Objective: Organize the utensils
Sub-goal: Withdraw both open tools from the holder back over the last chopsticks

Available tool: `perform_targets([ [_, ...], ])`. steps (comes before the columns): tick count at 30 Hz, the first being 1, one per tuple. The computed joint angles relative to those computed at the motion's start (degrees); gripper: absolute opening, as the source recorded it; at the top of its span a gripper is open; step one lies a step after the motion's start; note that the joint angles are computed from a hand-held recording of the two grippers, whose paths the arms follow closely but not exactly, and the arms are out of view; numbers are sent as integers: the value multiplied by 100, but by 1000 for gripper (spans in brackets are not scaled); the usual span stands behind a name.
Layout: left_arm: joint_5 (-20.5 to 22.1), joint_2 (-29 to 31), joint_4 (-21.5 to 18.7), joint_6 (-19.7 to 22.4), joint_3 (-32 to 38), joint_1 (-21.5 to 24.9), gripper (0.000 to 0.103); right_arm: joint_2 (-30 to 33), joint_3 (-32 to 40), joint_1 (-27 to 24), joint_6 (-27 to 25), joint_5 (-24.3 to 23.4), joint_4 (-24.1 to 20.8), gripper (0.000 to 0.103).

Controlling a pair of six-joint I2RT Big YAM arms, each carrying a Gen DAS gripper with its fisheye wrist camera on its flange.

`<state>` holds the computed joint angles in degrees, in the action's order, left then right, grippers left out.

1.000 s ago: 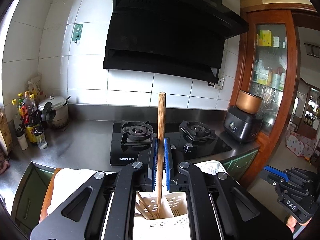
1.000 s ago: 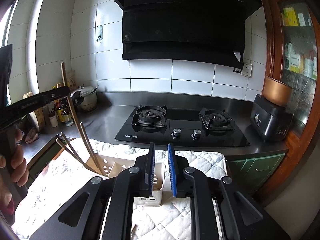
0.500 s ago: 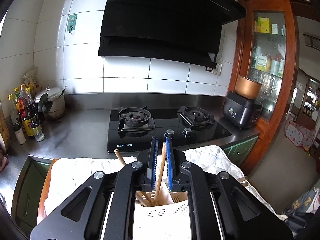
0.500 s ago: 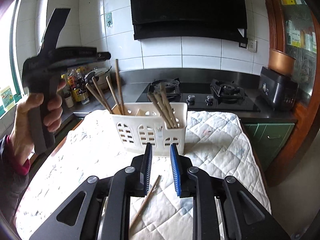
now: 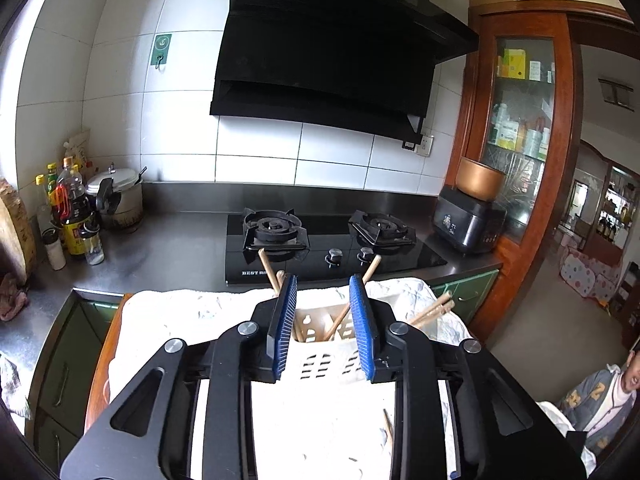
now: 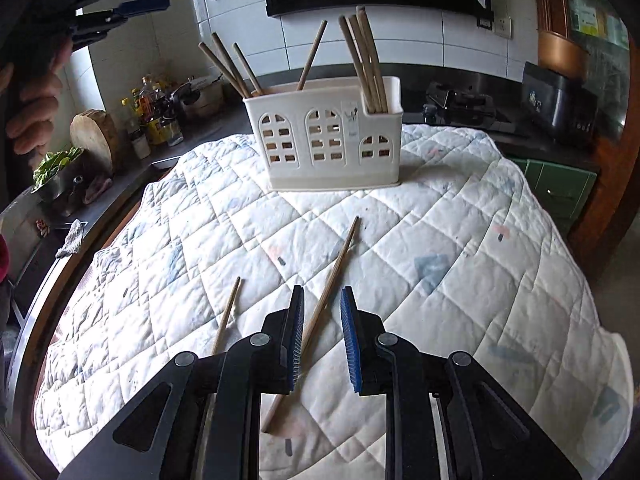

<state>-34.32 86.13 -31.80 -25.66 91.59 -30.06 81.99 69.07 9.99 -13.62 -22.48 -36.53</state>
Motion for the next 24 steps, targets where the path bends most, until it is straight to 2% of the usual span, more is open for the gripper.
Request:
perform_targets([
  [9,-410,-915,-235,-768,-1387,-448,28,2,-457,326,396,299,57,19],
  [11,-612,-1019,-403,-940,-1580,-589,28,37,-472,372,451,431,49,19],
  [18,-723,-1308,-664,-1663,-2240,-997,28,113,-542,434,515,700,36,19],
  [24,-311,-1250,-780,-2213,-2552,-1221,28,63,-623,498,474,952,165,12],
])
